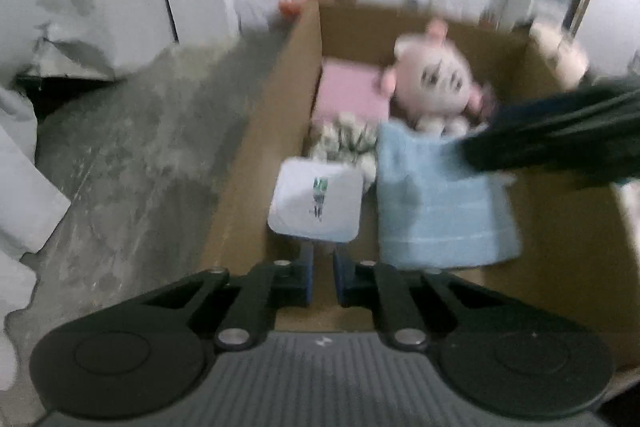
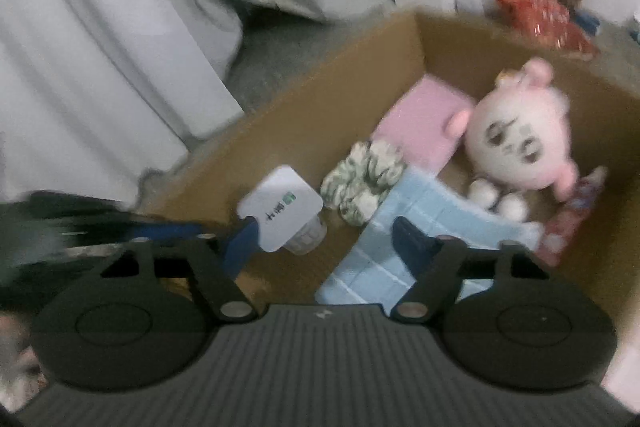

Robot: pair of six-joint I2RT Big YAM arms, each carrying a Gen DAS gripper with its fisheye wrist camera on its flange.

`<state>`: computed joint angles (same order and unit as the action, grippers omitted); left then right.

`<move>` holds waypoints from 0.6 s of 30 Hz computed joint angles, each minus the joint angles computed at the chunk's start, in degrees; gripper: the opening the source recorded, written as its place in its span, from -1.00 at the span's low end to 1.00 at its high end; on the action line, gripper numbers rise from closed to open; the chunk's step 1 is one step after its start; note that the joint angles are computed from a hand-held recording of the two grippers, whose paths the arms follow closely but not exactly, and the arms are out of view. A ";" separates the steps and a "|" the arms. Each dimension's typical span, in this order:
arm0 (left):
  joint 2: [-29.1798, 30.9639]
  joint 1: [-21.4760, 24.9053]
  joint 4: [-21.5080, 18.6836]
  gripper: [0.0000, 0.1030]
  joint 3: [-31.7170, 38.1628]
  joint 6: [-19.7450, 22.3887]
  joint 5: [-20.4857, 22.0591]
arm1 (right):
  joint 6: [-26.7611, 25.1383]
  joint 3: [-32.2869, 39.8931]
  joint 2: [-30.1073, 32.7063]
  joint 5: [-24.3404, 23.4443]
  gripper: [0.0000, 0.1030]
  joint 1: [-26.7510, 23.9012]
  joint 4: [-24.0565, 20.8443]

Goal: Organize soft objects
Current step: 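Lower the yogurt cup into the box and open the right gripper, then grasp the blue bandage box with the left gripper while the right grasps the blue wipes pack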

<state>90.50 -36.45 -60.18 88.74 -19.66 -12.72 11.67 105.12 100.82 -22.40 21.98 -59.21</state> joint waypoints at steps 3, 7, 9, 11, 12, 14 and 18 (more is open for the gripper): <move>6.11 1.54 -6.04 -0.93 5.81 0.17 0.66 | -0.98 -3.73 -4.81 -0.94 0.19 -2.78 1.27; 9.68 1.78 -8.19 -0.93 9.26 0.50 1.01 | -2.23 -7.65 -9.16 -1.43 0.15 -6.07 2.59; 10.26 1.15 -6.88 -0.92 9.28 1.49 -1.41 | -2.86 -9.88 -10.89 -1.67 0.14 -7.49 3.78; 10.89 0.88 -6.78 -0.85 9.77 1.44 -2.20 | -2.84 -12.46 -12.61 -3.31 0.14 -9.06 5.40; 11.06 0.84 -7.02 -0.85 9.85 1.01 -2.17 | -2.86 -13.40 -13.32 -3.96 0.14 -9.73 5.76; 11.30 0.95 -8.51 -0.71 10.54 0.27 -1.41 | -3.43 -16.50 -15.99 -4.74 0.14 -11.48 6.93; 7.48 -0.69 -9.73 -0.62 8.85 0.62 -4.10 | -3.11 -23.77 -22.82 -5.97 0.14 -16.34 8.85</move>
